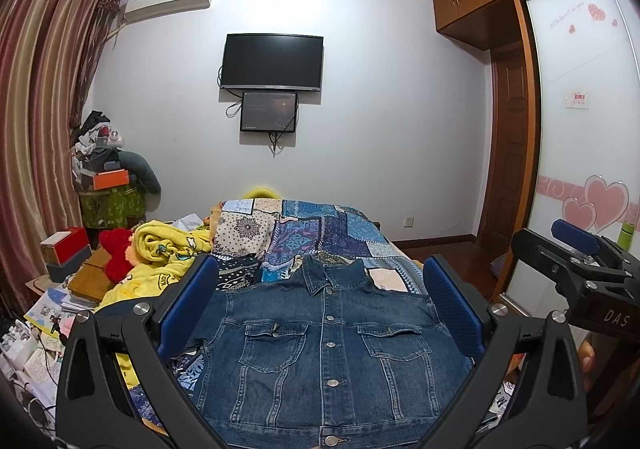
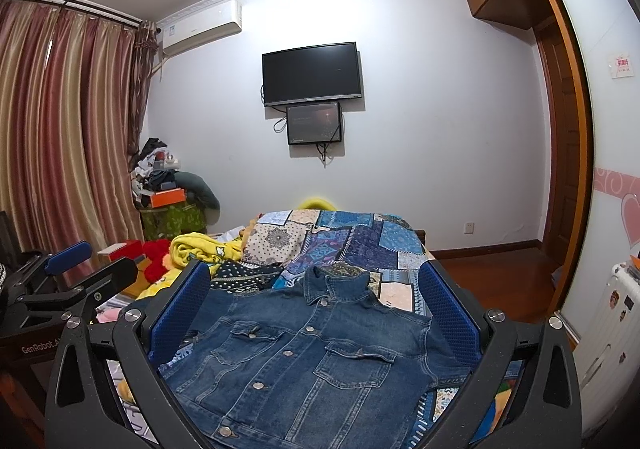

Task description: Fold large clothes

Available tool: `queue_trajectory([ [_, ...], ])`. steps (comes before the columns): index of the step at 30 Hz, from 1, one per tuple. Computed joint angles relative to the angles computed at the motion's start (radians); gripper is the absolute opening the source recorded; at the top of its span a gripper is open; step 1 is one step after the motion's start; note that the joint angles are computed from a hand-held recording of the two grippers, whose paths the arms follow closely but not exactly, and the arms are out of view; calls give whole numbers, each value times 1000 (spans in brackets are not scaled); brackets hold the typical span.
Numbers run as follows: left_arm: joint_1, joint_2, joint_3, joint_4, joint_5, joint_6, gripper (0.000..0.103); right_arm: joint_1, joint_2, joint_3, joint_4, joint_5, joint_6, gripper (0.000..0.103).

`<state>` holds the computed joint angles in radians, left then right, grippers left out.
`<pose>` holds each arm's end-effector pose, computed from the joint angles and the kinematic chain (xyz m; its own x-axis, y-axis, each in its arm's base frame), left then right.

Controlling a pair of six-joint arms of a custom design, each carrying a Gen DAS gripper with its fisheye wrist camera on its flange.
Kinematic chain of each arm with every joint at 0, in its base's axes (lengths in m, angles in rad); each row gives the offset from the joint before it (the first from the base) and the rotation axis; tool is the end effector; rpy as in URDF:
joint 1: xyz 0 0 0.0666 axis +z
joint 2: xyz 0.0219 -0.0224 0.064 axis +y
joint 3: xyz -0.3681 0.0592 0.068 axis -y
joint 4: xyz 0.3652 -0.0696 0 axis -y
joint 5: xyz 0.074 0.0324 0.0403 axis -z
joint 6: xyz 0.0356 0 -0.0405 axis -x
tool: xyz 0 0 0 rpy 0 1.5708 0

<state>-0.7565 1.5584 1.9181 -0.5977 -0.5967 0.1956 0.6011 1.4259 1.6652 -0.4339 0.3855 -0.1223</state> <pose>0.3972 -0.3479 0.6035 -0.2014 -0.0310 -0.9790 0.1341 0.9892 -0.0589 0.4167 0.2690 0.5703 -0.1851 0.0101 -0.9827 -0.1987 0.9789 0.0475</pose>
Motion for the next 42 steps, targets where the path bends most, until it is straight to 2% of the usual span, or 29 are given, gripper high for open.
queue_trajectory([
  [28, 3, 6, 13, -16, 4, 1, 103, -2, 1, -1, -4, -2, -4, 103],
  [42, 40, 34, 41, -52, 50, 37, 103, -10, 28, 27, -39, -7, -10, 103],
])
